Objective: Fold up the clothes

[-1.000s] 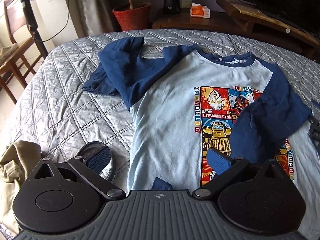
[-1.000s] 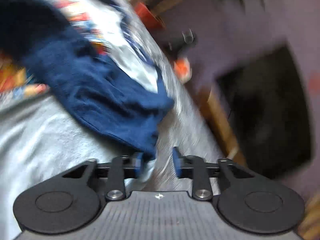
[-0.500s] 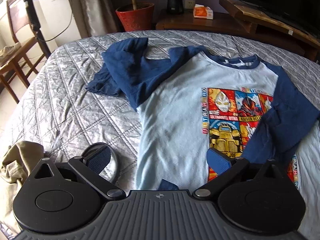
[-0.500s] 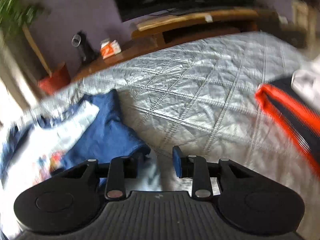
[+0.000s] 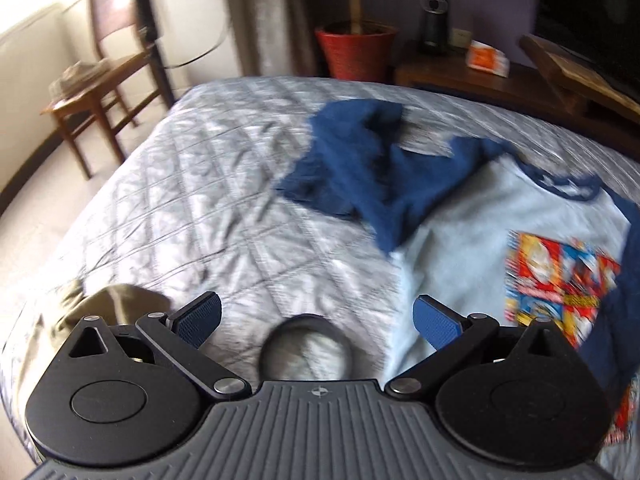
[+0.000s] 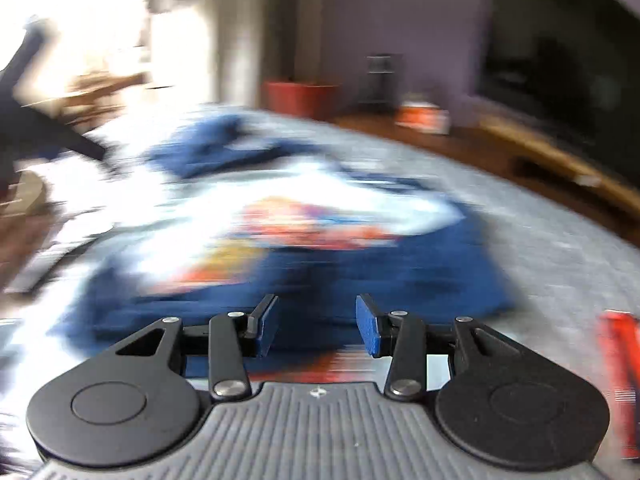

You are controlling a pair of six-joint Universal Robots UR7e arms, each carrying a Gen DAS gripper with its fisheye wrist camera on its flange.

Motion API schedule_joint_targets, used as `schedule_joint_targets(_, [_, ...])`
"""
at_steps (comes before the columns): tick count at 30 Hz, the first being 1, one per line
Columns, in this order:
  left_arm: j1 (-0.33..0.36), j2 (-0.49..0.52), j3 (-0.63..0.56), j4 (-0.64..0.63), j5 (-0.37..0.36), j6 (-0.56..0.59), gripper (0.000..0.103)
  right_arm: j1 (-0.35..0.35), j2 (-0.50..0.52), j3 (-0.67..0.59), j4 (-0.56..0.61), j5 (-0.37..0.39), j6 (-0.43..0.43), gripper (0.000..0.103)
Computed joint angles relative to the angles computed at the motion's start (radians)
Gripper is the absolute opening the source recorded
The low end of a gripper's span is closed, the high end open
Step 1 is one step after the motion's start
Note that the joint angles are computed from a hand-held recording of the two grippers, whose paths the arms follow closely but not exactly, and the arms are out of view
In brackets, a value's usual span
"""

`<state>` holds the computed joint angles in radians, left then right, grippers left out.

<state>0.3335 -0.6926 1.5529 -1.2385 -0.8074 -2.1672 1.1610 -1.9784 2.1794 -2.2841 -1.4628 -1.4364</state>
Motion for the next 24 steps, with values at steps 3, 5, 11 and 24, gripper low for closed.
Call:
schedule_joint_targets(3, [0.003,-0.019,0.018,0.013,-0.02,-0.045,0.103,0.044,-0.07,0.082,0.123,-0.039,-0.048,0.038])
schedule_joint_targets(5, [0.001,-0.03,0.031,-0.006,-0.02,-0.042,0.103,0.074,-0.108,0.139,0.132,-0.076,-0.058,0.031])
schedule_joint_targets(11, [-0.008,-0.033,0.036,-0.027,-0.006,-0.013,0.103,0.112,-0.063,0.229,-0.064,-0.133,-0.05,0.029])
schedule_joint_targets(24, [-0.02,-0.072,0.078,-0.039,-0.009,-0.052,0.103,0.074,-0.197,0.167,0.206,-0.06,-0.204,0.008])
